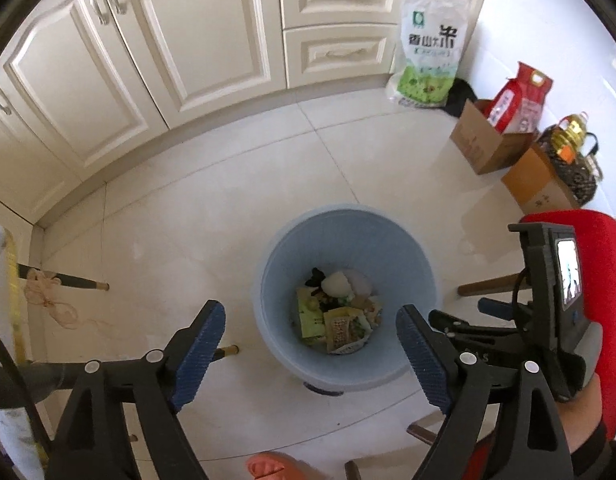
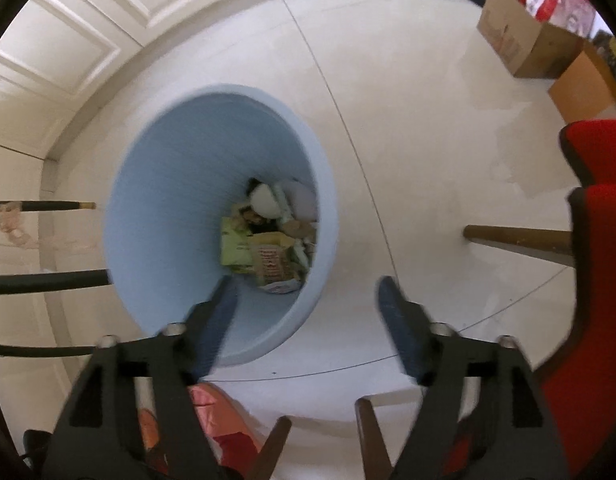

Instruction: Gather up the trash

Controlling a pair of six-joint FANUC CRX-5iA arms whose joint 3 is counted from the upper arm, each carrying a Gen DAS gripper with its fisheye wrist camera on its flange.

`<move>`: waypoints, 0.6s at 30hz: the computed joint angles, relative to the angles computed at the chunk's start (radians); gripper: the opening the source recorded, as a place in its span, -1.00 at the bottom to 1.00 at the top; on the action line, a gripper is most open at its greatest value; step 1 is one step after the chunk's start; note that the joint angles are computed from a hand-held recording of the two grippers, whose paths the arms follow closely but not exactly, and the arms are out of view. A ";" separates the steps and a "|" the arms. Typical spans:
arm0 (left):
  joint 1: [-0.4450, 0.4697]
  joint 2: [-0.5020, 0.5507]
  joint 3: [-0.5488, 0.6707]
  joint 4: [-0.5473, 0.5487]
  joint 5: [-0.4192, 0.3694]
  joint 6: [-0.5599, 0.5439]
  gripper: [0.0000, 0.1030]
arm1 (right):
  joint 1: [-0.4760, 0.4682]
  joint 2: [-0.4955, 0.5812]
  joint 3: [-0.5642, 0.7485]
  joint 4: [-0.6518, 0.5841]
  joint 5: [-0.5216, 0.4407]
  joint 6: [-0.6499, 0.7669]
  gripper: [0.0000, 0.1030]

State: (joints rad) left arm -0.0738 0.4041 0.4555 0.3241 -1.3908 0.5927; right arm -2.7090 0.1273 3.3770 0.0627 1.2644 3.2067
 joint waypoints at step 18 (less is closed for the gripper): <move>0.388 -0.248 -0.055 0.320 -0.219 -0.242 0.72 | 0.392 -0.268 -0.858 0.444 0.622 -0.159 0.99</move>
State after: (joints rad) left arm 0.3140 0.1563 0.4008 0.6439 -1.6102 0.3509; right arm -2.3166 -0.1410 2.5195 0.5069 1.8864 3.0476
